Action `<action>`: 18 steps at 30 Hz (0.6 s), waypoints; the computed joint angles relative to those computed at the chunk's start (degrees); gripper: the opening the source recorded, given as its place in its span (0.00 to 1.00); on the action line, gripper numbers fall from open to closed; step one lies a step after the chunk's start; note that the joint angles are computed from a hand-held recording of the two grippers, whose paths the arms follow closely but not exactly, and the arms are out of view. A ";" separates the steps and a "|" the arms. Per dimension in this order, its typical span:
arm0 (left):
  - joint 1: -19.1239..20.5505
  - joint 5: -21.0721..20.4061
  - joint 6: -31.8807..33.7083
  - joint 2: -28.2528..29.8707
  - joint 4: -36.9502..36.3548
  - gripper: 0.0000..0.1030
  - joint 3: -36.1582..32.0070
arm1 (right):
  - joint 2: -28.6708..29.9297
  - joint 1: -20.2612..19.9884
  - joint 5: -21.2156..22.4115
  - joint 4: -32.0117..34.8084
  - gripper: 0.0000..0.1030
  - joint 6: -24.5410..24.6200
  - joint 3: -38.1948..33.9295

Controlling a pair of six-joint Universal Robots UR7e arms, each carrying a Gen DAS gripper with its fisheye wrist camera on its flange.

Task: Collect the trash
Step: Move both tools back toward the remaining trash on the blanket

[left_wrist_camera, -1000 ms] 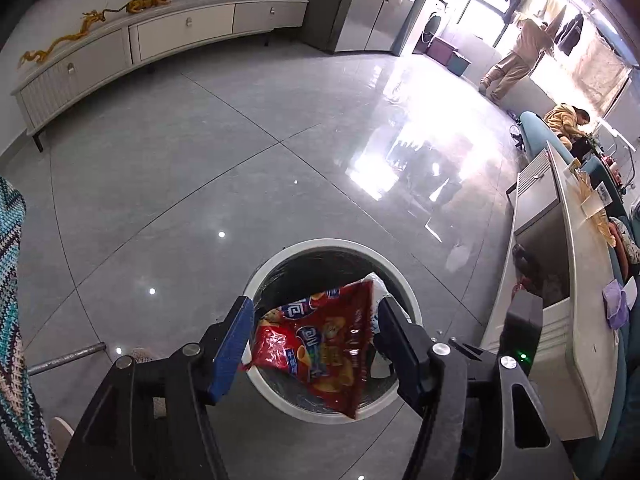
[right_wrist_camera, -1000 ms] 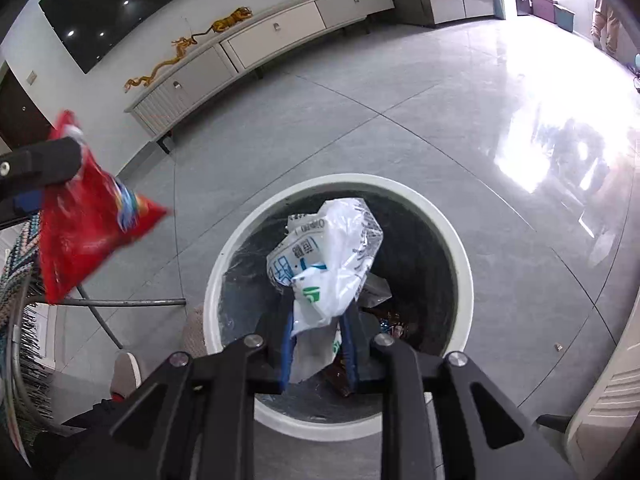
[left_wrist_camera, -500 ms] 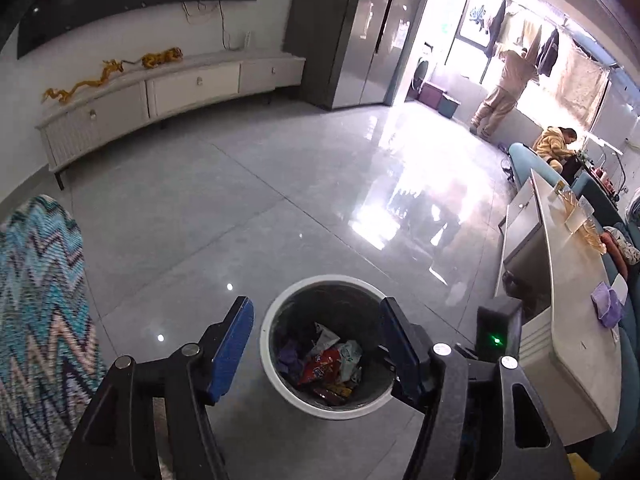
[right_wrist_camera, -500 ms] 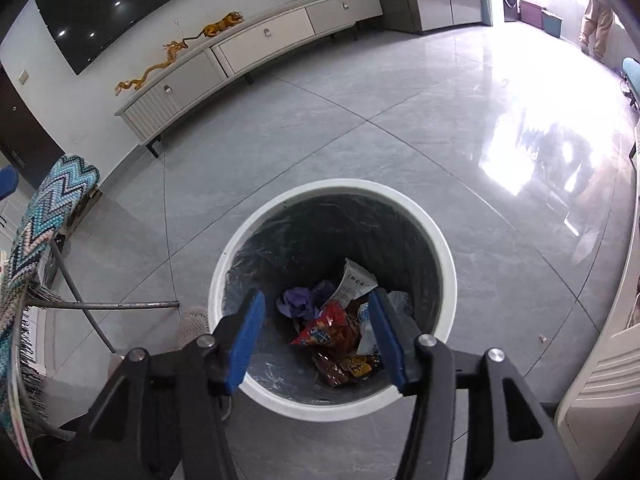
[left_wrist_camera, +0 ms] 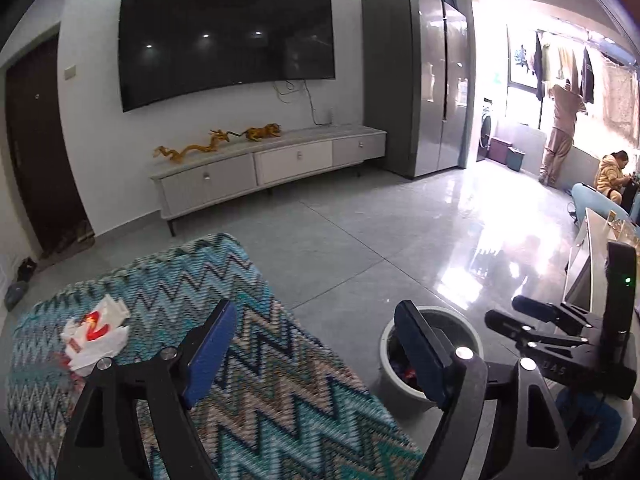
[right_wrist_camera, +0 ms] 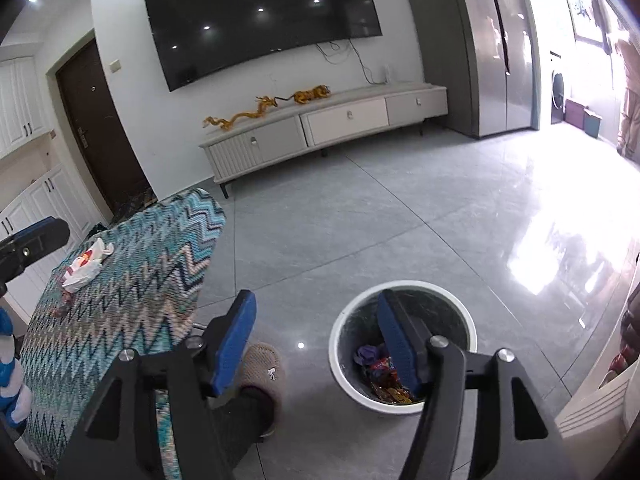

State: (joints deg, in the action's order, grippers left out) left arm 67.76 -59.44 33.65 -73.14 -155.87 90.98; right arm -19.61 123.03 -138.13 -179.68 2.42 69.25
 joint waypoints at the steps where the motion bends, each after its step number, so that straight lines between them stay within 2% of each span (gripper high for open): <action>1: 0.17 0.63 0.03 -1.24 -0.79 0.80 0.83 | 0.40 0.73 0.04 0.04 0.59 -0.84 -0.89; 9: 2.21 4.90 2.20 -8.87 -7.10 0.84 2.78 | 6.36 6.97 -1.34 4.30 0.61 -5.88 -12.63; 18: 5.26 7.61 3.37 -15.39 -12.90 0.92 4.37 | 13.60 10.90 -1.22 12.74 0.64 -8.21 -26.43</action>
State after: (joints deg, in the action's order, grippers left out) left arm 73.03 -51.83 37.02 -88.53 -168.77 95.35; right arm -6.02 133.93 -139.34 -166.94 -5.79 42.82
